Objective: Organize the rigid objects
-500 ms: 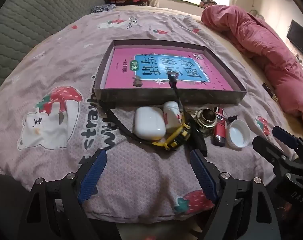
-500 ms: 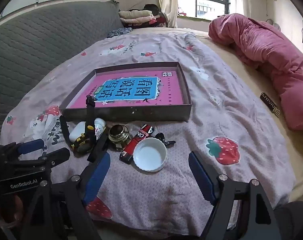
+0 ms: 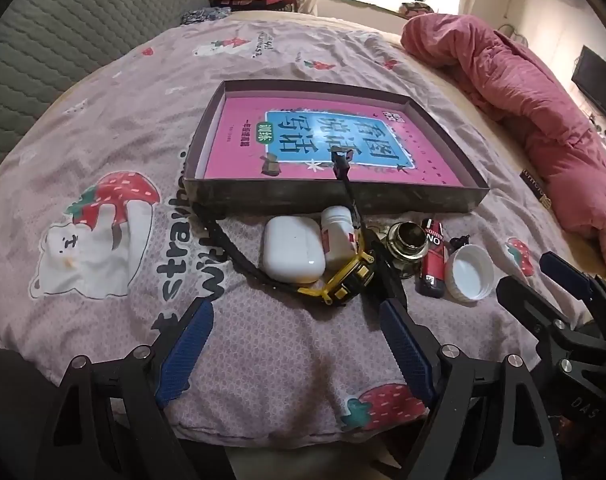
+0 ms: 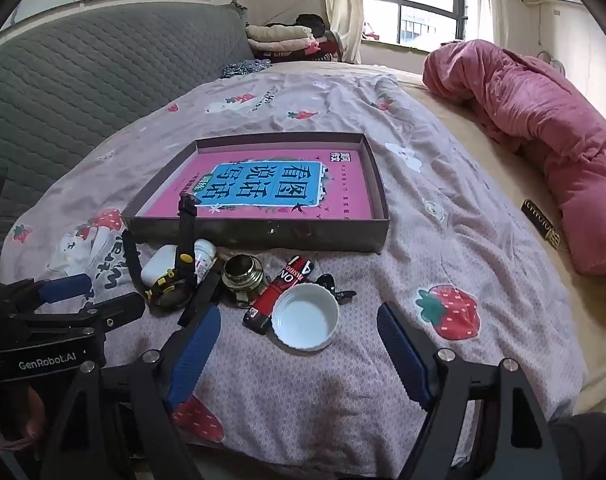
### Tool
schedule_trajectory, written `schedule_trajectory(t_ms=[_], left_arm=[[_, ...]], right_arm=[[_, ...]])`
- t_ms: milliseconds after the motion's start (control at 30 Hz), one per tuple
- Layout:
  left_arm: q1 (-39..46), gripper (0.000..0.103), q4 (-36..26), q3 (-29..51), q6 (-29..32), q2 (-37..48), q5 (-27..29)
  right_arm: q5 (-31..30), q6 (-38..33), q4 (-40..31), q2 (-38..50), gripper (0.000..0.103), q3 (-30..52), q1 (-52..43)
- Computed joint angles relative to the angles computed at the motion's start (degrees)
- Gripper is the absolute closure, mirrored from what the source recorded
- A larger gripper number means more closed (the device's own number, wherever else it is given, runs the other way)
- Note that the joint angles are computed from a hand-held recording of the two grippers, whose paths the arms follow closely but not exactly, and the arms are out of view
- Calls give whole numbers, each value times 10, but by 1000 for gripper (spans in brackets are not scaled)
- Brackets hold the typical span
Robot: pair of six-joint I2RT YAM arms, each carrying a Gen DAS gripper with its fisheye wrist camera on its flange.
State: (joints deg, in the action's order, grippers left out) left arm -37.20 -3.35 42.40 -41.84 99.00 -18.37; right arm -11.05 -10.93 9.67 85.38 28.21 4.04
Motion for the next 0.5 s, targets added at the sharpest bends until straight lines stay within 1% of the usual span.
schedule_trajectory(t_ms=[167,500], left_arm=[[-1,17,6,-4,7,-5,-4],[-2,17,10,-8,16,-12,-4]], right_arm=[[-4,-7,19,-11,23,-14,-3],[-6,-6,21,-13,23,-14,-11]])
